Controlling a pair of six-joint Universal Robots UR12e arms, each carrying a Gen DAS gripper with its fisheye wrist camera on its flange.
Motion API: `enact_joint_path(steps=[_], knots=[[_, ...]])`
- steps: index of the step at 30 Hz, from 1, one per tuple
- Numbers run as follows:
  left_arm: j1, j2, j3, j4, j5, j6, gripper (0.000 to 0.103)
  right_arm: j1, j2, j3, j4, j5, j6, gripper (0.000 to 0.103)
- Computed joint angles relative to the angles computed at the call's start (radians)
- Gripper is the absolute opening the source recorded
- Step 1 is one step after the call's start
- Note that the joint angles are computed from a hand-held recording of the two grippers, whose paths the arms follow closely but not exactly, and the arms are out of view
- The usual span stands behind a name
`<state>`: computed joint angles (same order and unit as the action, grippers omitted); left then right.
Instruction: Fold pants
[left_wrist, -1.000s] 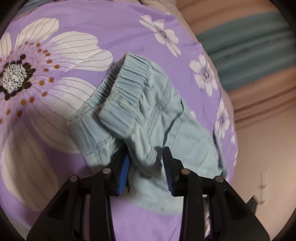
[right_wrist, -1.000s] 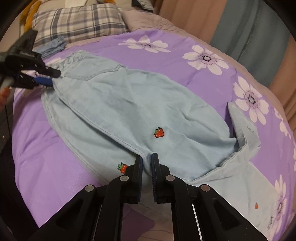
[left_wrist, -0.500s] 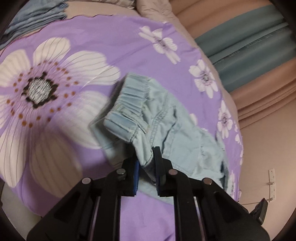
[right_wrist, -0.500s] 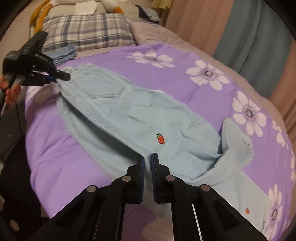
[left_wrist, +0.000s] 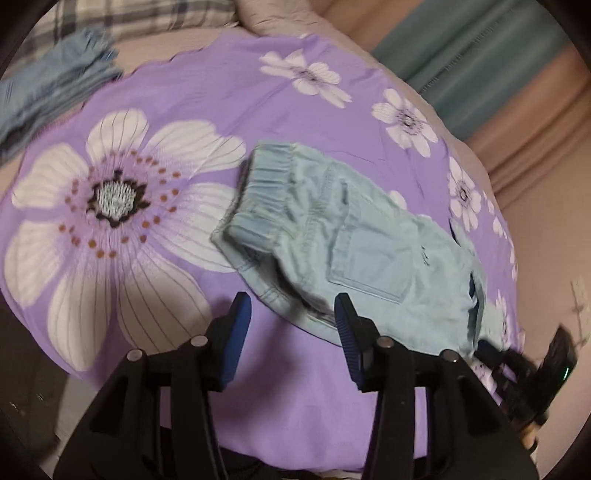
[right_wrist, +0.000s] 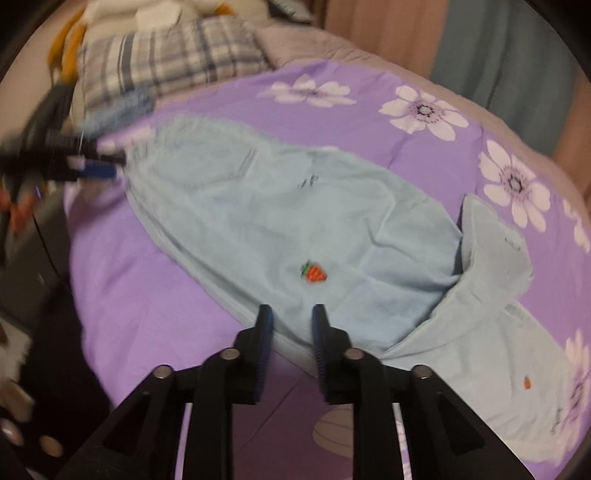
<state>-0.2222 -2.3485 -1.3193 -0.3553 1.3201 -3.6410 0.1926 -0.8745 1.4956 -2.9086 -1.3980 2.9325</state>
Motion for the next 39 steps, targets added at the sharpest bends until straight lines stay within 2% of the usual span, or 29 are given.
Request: enact_joint_path(steps=[2,4,5,7,8,10,13,17,19,21,24,26,30,34,35,36,37,39], knots=[[-0.008,-0.005,0.014,0.011,-0.026,0.036,0.046,-0.017,0.006,-0.004,-0.026,0.053,0.094,0.023],[-0.02,-0.021,0.043,0.01,-0.059,0.066,0.047,-0.027,0.023,-0.02,-0.02,0.072,0.174,0.023],[-0.029,-0.037,0.071,-0.006,-0.088,0.089,0.047,-0.027,0.034,-0.033,0.008,0.06,0.196,0.023],[-0.044,-0.063,0.12,-0.046,-0.116,0.117,0.047,-0.025,0.053,-0.067,0.13,0.045,0.215,0.023],[-0.053,-0.081,0.151,-0.071,-0.136,0.138,0.047,-0.024,0.06,-0.07,0.148,0.047,0.22,0.023],[-0.07,-0.108,0.204,-0.116,-0.161,0.175,0.047,-0.028,0.052,-0.052,0.114,0.069,0.221,0.023],[-0.092,-0.153,0.293,-0.187,-0.187,0.234,0.047,-0.062,0.03,-0.02,0.071,0.168,0.308,0.023],[-0.123,-0.206,0.398,-0.285,-0.2,0.328,0.047,-0.104,0.013,0.004,-0.025,0.174,0.432,0.023],[-0.139,-0.227,0.441,-0.331,-0.195,0.384,0.047,-0.113,0.015,-0.015,-0.016,0.116,0.485,0.027],[-0.158,-0.248,0.479,-0.379,-0.172,0.457,0.047,-0.109,0.03,-0.069,0.049,0.016,0.495,0.031],[-0.168,-0.272,0.514,-0.45,-0.147,0.508,0.047,-0.107,0.083,-0.187,0.143,-0.017,0.483,0.032],[-0.171,-0.28,0.515,-0.436,-0.138,0.518,0.048,-0.104,0.129,-0.287,0.232,-0.024,0.477,0.032],[-0.157,-0.286,0.52,-0.442,-0.203,0.495,0.05,-0.094,0.215,-0.462,0.406,-0.073,0.469,0.033],[-0.15,-0.296,0.534,-0.449,-0.238,0.463,0.05,-0.073,0.273,-0.588,0.595,-0.219,0.448,0.031],[-0.152,-0.298,0.538,-0.45,-0.234,0.469,0.05,-0.07,0.276,-0.588,0.596,-0.239,0.437,0.026],[-0.153,-0.298,0.539,-0.45,-0.229,0.474,0.05,-0.07,0.271,-0.574,0.574,-0.244,0.428,0.01],[-0.154,-0.298,0.538,-0.449,-0.225,0.478,0.05,-0.075,0.252,-0.534,0.519,-0.232,0.436,0.005],[-0.155,-0.298,0.538,-0.447,-0.215,0.483,0.05,-0.088,0.213,-0.459,0.424,-0.201,0.484,0.004]])
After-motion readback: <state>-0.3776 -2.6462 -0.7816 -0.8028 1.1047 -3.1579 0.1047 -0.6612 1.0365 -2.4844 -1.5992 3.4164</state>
